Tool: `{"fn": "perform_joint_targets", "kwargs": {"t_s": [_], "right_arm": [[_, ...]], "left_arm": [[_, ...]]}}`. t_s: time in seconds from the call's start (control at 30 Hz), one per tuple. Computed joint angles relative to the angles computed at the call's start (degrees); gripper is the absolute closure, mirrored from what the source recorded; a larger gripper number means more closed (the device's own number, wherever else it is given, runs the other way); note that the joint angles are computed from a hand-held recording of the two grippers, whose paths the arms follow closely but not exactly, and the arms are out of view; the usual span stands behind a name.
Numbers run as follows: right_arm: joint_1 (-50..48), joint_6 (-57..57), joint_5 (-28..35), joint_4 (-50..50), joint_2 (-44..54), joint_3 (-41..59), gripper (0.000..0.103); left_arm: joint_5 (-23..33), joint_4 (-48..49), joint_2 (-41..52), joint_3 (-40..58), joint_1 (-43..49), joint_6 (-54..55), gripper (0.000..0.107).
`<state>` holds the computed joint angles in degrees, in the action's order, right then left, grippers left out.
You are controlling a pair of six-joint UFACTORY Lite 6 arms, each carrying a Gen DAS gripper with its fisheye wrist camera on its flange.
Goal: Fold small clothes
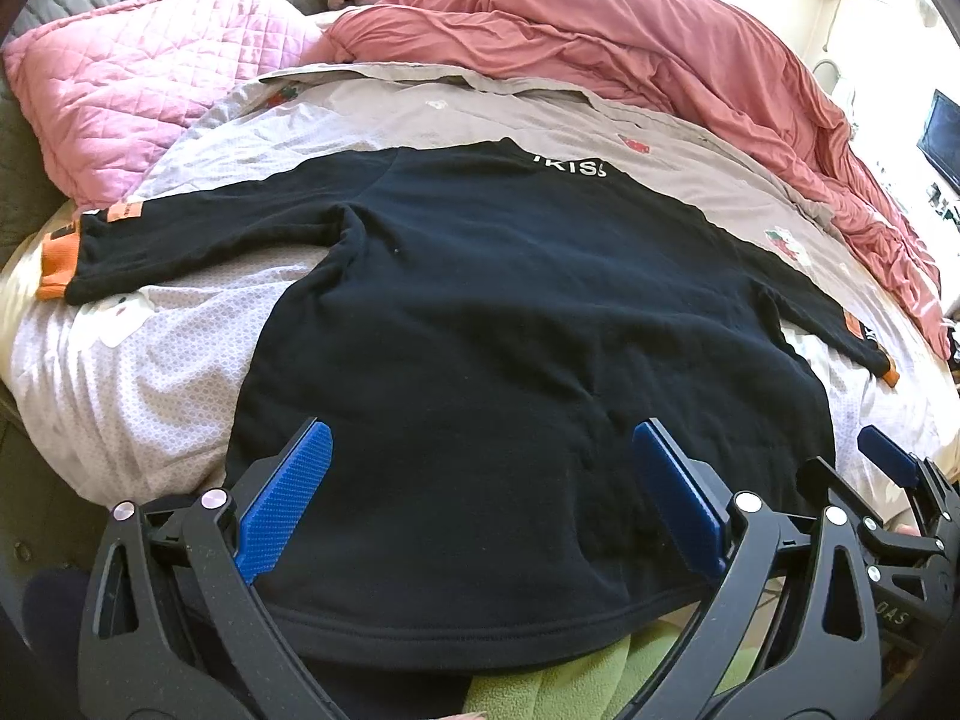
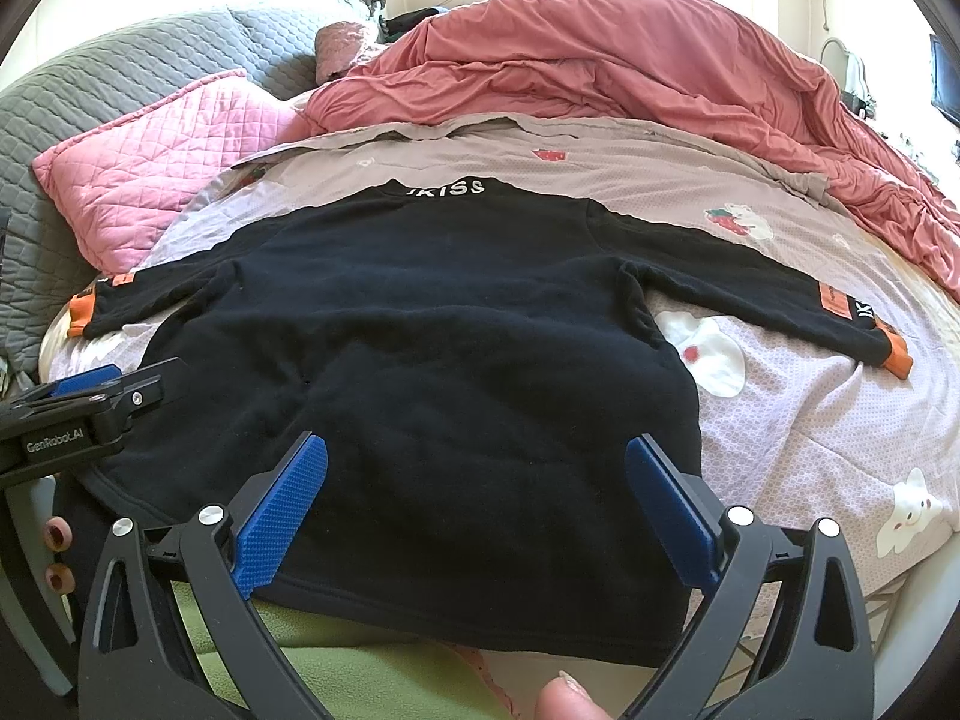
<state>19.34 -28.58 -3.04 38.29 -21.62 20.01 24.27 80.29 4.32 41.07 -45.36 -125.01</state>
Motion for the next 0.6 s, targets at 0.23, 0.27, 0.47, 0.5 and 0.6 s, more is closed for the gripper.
{"fn": "perform_joint_targets", "kwargs": {"t_s": [0.23,0.27,0.47,0.5,0.6], "right_arm": [[-0.1,-1.3,0.2,1.3,-0.1,0.1,0.004],[0.0,-1.3,0.1,1.3,-0.1,0.1,0.004],[-0.3,1.1,0.4,-0.9,0.5,0.5,0.004],[-0.8,4.1,0.8,-4.1,0.7,1.0,0.004],[-0.9,9.3,0.9,-9.4,0.8,1.2,0.004]], "left_arm": [[0.2,-0.7,0.1,0.4,-0.1,0.8,0.013],[0.3,-0.8,0.2,0.4,-0.1,0.9,0.013],[0.4,-2.0,0.3,0.8,0.0,2.4,0.013],[0.4,-2.3,0.5,1.1,0.1,2.8,0.013],[0.6,-2.9,0.9,1.6,0.1,3.6,0.013]]}}
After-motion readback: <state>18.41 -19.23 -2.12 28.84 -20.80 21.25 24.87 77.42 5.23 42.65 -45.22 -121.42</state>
